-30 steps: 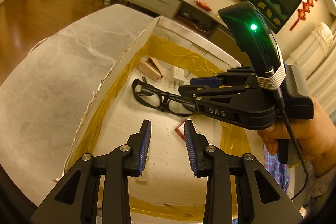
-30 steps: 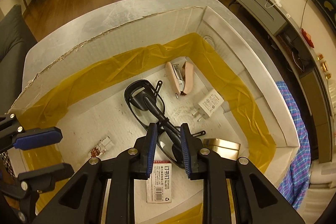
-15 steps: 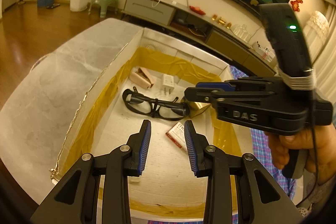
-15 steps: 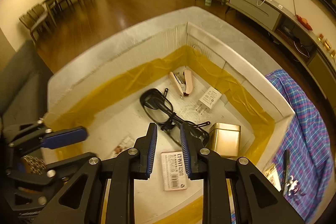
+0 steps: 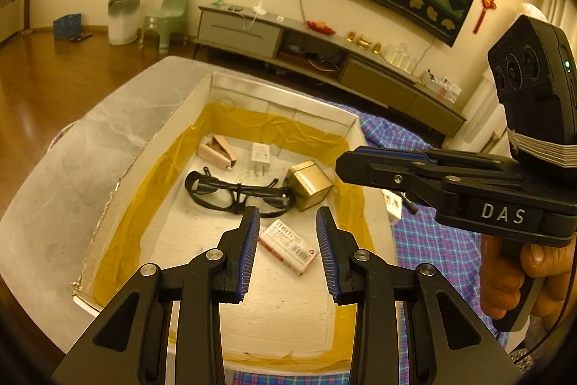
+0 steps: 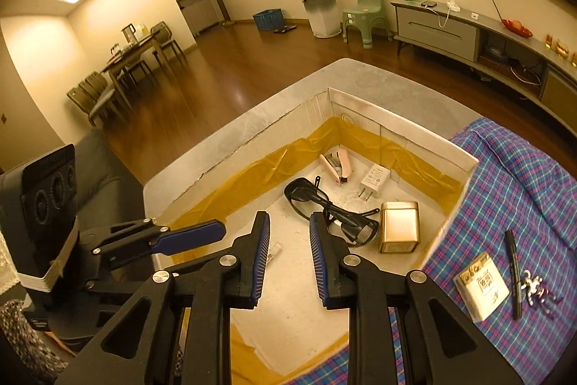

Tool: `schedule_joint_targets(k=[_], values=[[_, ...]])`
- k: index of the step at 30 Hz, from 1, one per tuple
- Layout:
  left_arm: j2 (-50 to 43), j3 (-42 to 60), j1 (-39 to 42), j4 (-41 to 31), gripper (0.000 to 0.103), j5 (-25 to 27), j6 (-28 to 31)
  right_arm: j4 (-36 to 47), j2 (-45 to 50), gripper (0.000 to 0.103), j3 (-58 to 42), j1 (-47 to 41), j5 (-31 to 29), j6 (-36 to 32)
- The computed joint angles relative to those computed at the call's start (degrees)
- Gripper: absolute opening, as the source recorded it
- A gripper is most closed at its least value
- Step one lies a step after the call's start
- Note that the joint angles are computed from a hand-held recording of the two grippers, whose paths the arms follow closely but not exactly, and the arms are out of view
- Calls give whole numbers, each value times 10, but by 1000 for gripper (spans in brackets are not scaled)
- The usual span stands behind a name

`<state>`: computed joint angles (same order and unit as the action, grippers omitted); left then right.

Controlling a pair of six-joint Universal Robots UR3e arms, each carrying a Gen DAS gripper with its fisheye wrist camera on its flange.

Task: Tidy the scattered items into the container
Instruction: 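Move both open tools back over the plaid shirt, then grasp the white snack packet with the left tool while the right tool grasps the black marker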

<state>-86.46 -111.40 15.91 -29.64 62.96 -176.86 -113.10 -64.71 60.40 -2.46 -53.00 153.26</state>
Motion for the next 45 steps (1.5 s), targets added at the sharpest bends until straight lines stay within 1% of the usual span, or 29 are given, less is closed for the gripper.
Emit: schedule_joint_targets(k=[2, 7, 10, 13, 17, 21, 25, 31, 33, 34, 36, 38, 40, 42, 43, 45], values=[[3, -1, -6, 6, 35, 2, -2, -3, -12, 25, 20, -9, 13, -3], [13, -8, -18, 31, 35, 0, -9, -7, -48, 25, 76, -42, 71, -11], [18, -7, -22, 34, 35, -8, -10, -12, -65, 25, 107, -52, 83, -17], [16, -4, -39, 45, 35, 0, -13, -23, -88, 25, 146, -70, 103, -21], [3, 9, -77, 68, 36, 25, -18, -20, -133, 25, 203, -119, 158, -38], [-14, 23, -124, 92, 36, 55, -19, 30, -179, 25, 237, -184, 209, -84], [-39, 40, -170, 116, 36, 75, -21, 117, -218, 26, 258, -267, 255, -155], [-104, 93, -231, 115, 43, 101, -35, 241, -233, 30, 281, -391, 293, -265], [-132, 118, -246, 102, 46, 103, -45, 261, -223, 31, 288, -426, 291, -290], [-149, 134, -254, 95, 46, 104, -53, 257, -215, 33, 295, -440, 286, -295], [-177, 155, -268, 86, 47, 111, -67, 171, -186, 34, 320, -452, 258, -241], [-205, 177, -279, 78, 47, 126, -82, 78, -154, 35, 326, -441, 207, -183], [-224, 198, -287, 64, 47, 132, -95, 40, -125, 35, 310, -420, 162, -168], [-243, 219, -295, 53, 48, 134, -101, 11, -101, 43, 295, -393, 123, -164], [-252, 231, -302, 45, 49, 142, -104, -8, -93, 49, 291, -378, 105, -163], [-270, 252, -309, 32, 50, 141, -113, -42, -75, 50, 280, -356, 76, -167]])
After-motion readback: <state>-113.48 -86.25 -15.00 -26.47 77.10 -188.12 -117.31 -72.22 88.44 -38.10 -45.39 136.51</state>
